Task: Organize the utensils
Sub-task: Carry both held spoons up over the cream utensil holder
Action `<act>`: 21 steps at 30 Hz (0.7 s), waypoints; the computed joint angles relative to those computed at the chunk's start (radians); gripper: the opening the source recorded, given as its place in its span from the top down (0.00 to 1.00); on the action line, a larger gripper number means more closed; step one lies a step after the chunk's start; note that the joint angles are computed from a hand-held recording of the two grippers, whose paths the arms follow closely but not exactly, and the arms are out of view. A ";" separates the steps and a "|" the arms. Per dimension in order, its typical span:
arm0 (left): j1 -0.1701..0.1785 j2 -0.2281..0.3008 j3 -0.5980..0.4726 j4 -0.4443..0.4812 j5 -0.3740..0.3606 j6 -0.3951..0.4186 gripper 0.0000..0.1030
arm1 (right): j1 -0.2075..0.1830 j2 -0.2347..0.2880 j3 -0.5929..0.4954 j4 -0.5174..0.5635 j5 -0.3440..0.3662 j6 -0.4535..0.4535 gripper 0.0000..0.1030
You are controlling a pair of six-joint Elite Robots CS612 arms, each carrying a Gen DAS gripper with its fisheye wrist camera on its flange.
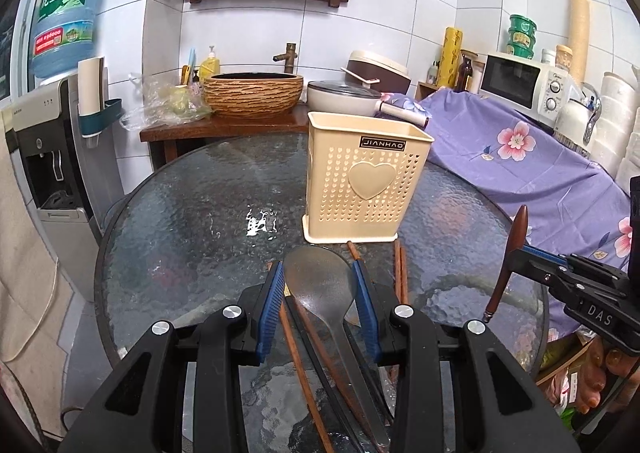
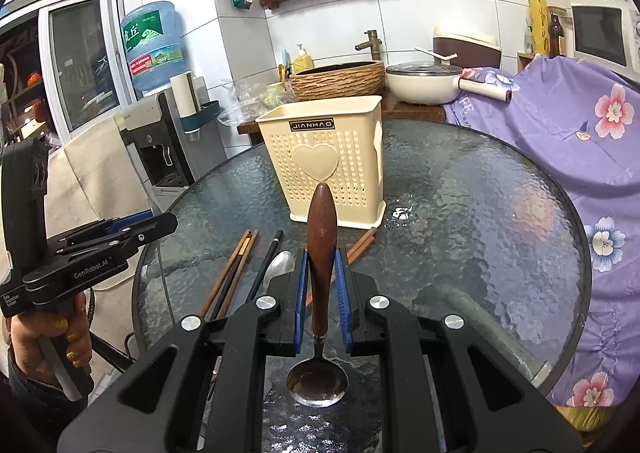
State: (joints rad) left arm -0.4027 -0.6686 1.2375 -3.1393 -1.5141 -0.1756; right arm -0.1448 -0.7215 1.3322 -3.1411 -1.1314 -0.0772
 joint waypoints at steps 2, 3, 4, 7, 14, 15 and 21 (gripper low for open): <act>0.001 0.000 -0.001 -0.002 -0.008 -0.005 0.67 | 0.000 -0.001 -0.002 -0.001 0.002 -0.001 0.86; 0.001 0.000 -0.001 -0.004 -0.006 -0.004 0.67 | 0.001 -0.001 -0.001 -0.004 0.002 0.000 0.86; 0.001 -0.001 -0.002 -0.006 -0.005 -0.004 0.67 | 0.000 -0.002 0.000 -0.008 0.003 0.001 0.86; 0.001 -0.001 -0.003 -0.012 -0.009 -0.001 0.67 | 0.000 -0.003 0.000 -0.016 0.007 0.002 0.86; 0.004 0.000 -0.012 -0.016 -0.021 -0.007 0.67 | 0.003 -0.003 -0.008 -0.032 0.010 -0.003 0.86; 0.005 0.001 -0.016 -0.017 -0.023 -0.007 0.67 | 0.004 -0.003 -0.011 -0.032 0.010 -0.006 0.86; 0.006 0.006 -0.037 -0.021 -0.031 0.000 0.67 | 0.007 -0.002 -0.032 -0.018 0.020 -0.020 0.86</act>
State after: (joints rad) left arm -0.3966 -0.6627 1.2000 -3.1603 -1.5447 -0.1752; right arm -0.1377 -0.7234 1.3003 -3.1595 -1.1117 -0.0970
